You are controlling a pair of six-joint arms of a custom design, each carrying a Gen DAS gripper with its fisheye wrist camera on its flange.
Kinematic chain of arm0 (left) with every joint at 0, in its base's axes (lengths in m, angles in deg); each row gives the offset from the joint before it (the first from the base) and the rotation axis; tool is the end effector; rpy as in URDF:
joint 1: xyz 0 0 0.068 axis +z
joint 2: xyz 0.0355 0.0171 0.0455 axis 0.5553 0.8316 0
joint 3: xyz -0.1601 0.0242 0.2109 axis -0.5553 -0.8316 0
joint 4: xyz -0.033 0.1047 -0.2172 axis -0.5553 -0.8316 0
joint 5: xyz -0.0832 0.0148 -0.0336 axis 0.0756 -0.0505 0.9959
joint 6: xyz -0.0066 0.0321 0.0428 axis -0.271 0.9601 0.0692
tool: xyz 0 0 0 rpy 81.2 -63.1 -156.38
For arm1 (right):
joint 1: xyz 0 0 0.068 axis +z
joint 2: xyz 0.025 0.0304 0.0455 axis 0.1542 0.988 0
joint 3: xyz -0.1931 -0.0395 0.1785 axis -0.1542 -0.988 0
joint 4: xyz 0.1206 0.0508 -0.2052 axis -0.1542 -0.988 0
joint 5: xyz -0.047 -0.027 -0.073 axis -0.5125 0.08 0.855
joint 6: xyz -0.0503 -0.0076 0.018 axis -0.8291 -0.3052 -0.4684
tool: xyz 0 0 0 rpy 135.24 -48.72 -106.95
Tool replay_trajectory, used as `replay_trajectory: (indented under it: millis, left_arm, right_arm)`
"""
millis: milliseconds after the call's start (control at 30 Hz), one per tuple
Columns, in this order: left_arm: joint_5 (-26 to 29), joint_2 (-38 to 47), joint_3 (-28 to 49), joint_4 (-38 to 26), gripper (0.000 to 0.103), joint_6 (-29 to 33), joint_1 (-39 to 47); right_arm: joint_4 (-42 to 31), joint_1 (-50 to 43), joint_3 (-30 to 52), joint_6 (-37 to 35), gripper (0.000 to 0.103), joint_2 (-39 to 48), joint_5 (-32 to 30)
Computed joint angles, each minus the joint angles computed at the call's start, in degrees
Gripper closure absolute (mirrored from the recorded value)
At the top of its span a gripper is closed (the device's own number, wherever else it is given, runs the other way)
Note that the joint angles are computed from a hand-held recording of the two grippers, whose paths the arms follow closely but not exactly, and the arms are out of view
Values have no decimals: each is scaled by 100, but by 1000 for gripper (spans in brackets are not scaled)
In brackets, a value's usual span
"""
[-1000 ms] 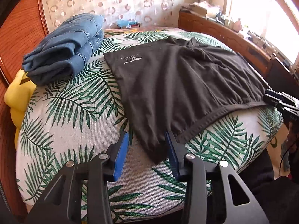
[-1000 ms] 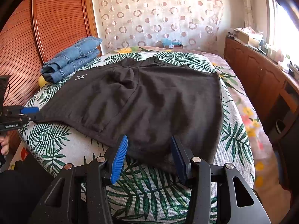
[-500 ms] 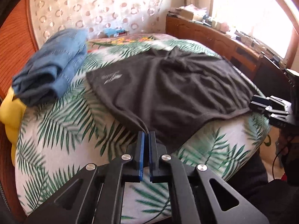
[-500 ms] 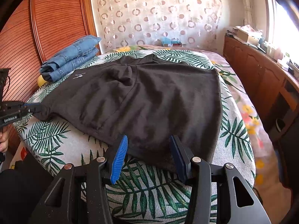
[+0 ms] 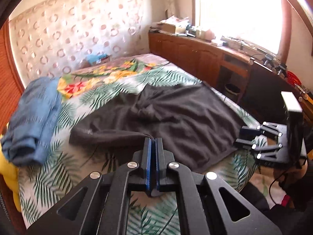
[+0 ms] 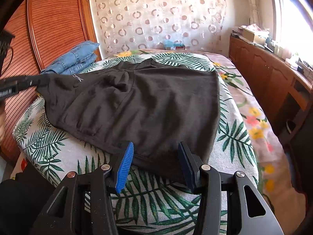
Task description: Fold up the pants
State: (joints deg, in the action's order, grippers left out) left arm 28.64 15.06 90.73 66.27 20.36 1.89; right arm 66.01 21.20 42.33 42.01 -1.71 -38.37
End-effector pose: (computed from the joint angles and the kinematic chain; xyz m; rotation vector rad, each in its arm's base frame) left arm 0.1752 -0.1003 0.1439 0.3435 2.2844 -0.1311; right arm 0.1326 0.0371 0.1483 -0.4455 2.2018 0.3291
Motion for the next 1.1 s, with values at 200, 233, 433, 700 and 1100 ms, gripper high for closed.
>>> replay_trajectory:
  millis: [200, 233, 433, 700, 1100]
  left_arm:
    - [86, 748, 809, 37, 99, 65, -299]
    - [64, 917, 970, 46, 99, 72, -394]
    - [167, 1634, 1685, 31, 99, 66, -790]
    - [218, 2304, 2314, -78, 98, -39, -1141]
    - [-301, 1534, 1596, 91, 25, -120, -1210]
  right_arm:
    - [-68, -302, -11, -116, 54, -95, -217]
    - [-91, -360, -15, -143, 54, -120, -256]
    - [-266, -801, -19, -313, 54, -303, -524]
    - [-342, -1016, -73, -276, 54, -496, -576]
    - [-156, -632, -4, -100, 54, -334, -330]
